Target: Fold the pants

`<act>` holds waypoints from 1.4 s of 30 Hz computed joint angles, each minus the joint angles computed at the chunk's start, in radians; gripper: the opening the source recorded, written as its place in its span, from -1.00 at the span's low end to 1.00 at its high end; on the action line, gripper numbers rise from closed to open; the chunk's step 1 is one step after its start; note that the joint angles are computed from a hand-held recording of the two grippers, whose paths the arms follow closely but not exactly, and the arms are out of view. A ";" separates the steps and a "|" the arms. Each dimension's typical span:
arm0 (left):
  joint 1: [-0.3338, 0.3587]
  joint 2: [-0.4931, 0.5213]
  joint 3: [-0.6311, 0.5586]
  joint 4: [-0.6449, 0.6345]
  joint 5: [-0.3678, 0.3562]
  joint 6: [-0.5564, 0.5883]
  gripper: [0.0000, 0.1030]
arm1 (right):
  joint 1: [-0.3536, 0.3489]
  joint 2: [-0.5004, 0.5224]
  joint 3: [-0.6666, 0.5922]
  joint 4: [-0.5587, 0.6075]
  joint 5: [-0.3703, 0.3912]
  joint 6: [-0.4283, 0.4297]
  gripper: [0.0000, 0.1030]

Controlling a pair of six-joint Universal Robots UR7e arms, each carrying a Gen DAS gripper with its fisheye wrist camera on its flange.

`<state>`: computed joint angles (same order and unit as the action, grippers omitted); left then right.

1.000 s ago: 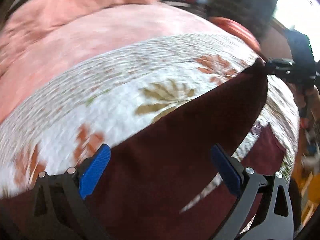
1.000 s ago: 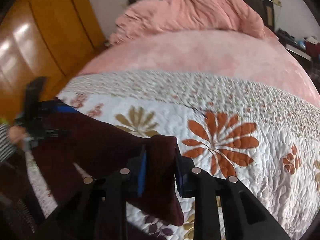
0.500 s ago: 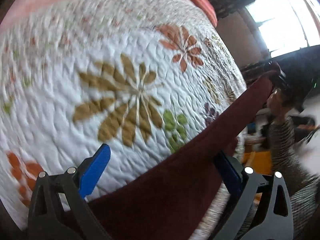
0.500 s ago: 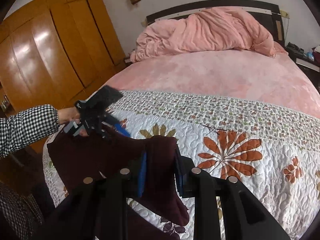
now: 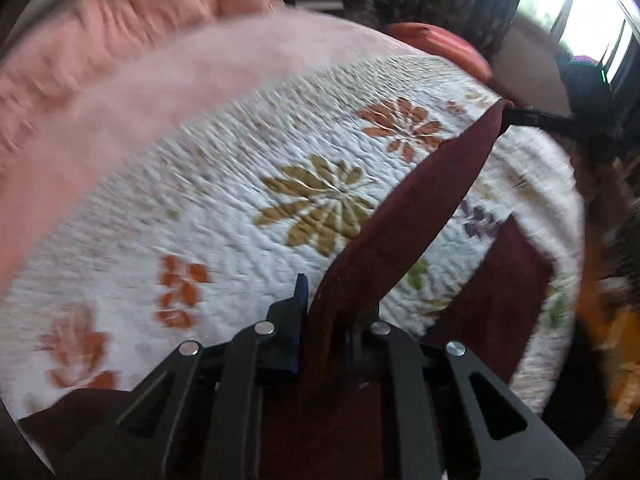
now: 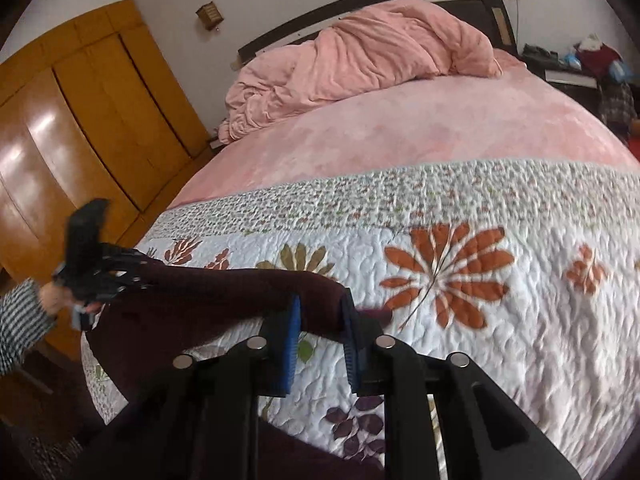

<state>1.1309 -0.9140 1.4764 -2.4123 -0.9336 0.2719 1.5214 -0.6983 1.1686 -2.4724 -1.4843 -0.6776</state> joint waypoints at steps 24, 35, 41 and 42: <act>-0.230 0.027 0.642 -0.549 0.367 0.012 -0.62 | -0.095 -0.297 0.604 -0.300 -0.219 -0.112 -0.64; -0.205 0.071 0.597 -0.585 0.328 -0.110 -0.53 | -0.120 -0.348 0.698 -0.408 -0.201 -0.063 -0.64; -0.214 0.100 0.583 -0.612 0.258 -0.111 -0.45 | -0.134 -0.340 0.704 -0.430 -0.249 -0.047 -0.65; -0.207 0.115 0.576 -0.598 0.261 -0.124 -0.44 | -0.136 -0.329 0.699 -0.426 -0.263 -0.047 -0.65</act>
<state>0.9235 -0.7990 2.0522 -3.0099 -0.6728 0.1483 1.3855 -1.0268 1.8675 -2.8984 -1.7471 -0.7243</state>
